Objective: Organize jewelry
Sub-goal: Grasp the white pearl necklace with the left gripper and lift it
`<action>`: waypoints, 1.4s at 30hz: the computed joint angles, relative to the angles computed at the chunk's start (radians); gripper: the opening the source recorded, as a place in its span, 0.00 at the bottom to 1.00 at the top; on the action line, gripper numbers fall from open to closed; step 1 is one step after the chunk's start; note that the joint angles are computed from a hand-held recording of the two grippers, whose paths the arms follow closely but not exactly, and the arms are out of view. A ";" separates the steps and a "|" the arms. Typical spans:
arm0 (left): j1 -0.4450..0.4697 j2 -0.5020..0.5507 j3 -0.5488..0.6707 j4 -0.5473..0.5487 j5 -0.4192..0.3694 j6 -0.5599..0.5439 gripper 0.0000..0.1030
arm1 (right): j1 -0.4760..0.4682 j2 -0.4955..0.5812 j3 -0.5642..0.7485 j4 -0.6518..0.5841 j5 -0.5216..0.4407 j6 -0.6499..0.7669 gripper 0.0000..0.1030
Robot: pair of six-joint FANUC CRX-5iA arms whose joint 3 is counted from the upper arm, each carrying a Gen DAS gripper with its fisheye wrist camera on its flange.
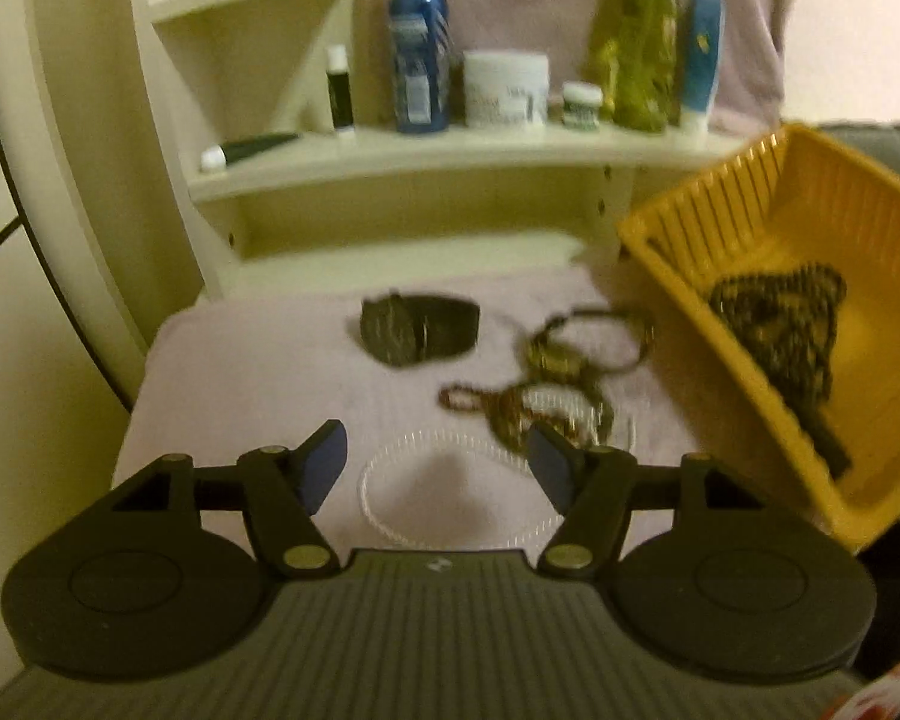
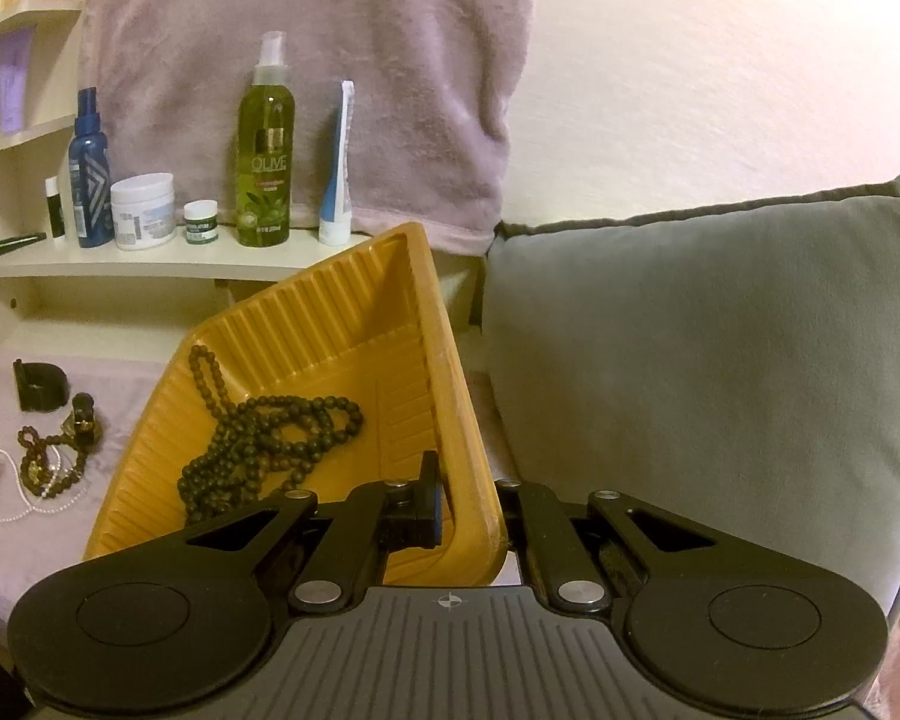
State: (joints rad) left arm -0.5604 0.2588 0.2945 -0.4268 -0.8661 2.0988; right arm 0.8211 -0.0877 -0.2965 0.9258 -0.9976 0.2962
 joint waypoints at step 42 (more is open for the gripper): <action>0.004 -0.021 0.032 -0.118 -0.020 0.107 0.02 | 0.001 0.010 0.011 -0.003 -0.016 0.024 0.06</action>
